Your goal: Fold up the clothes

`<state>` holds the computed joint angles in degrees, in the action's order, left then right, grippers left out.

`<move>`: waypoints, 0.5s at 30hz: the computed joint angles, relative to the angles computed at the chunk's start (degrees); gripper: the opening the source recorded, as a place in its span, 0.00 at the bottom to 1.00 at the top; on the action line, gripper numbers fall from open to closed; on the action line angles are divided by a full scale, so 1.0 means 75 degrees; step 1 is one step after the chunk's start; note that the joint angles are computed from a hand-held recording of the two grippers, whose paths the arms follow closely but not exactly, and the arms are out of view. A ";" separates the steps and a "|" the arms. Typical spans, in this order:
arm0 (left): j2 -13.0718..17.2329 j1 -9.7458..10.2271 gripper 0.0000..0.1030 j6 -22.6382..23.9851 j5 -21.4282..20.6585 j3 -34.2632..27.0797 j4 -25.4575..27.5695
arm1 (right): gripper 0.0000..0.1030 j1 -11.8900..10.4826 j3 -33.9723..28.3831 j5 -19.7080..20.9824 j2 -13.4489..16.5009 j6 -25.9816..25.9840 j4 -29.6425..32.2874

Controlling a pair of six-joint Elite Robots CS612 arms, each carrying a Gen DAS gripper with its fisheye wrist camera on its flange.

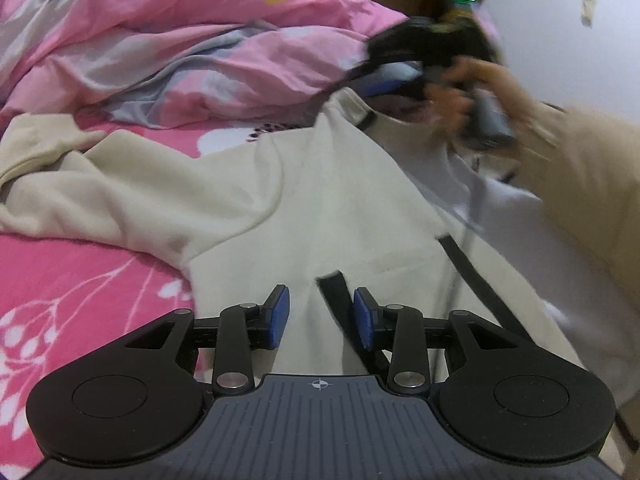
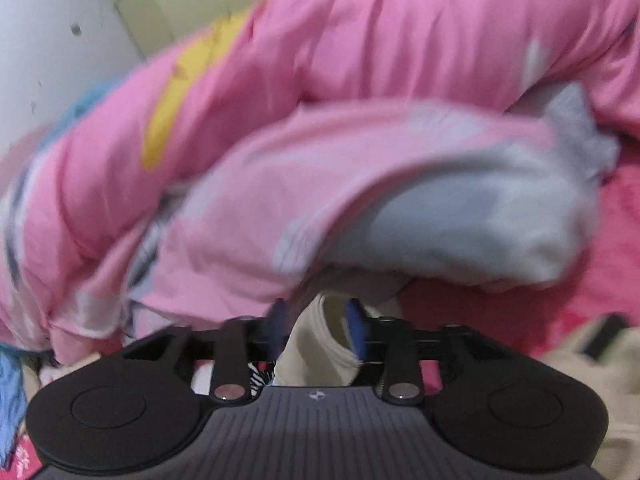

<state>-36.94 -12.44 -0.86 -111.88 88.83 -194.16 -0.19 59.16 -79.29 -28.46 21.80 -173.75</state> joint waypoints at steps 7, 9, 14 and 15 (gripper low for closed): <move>0.0014 0.0038 0.34 -0.0513 0.0200 -0.0051 -0.0117 | 0.39 -0.0190 0.1235 0.0862 -0.0681 0.0091 -0.0204; 0.0002 0.0005 0.34 -0.0385 0.0312 -0.0028 -0.0091 | 0.39 -0.0153 0.1273 0.0777 -0.0658 -0.0012 0.0056; -0.0022 -0.0049 0.34 -0.0094 0.0517 0.0014 -0.0004 | 0.34 -0.0052 0.1141 0.0068 -0.0453 -0.0129 0.0462; -0.0027 -0.0047 0.34 -0.0083 0.0515 0.0021 0.0004 | 0.34 -0.0046 0.1117 -0.0112 -0.0424 -0.0160 0.0480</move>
<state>-37.14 -12.79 -1.49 -108.02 88.99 -194.13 -0.53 67.54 -80.13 -31.64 20.60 -170.14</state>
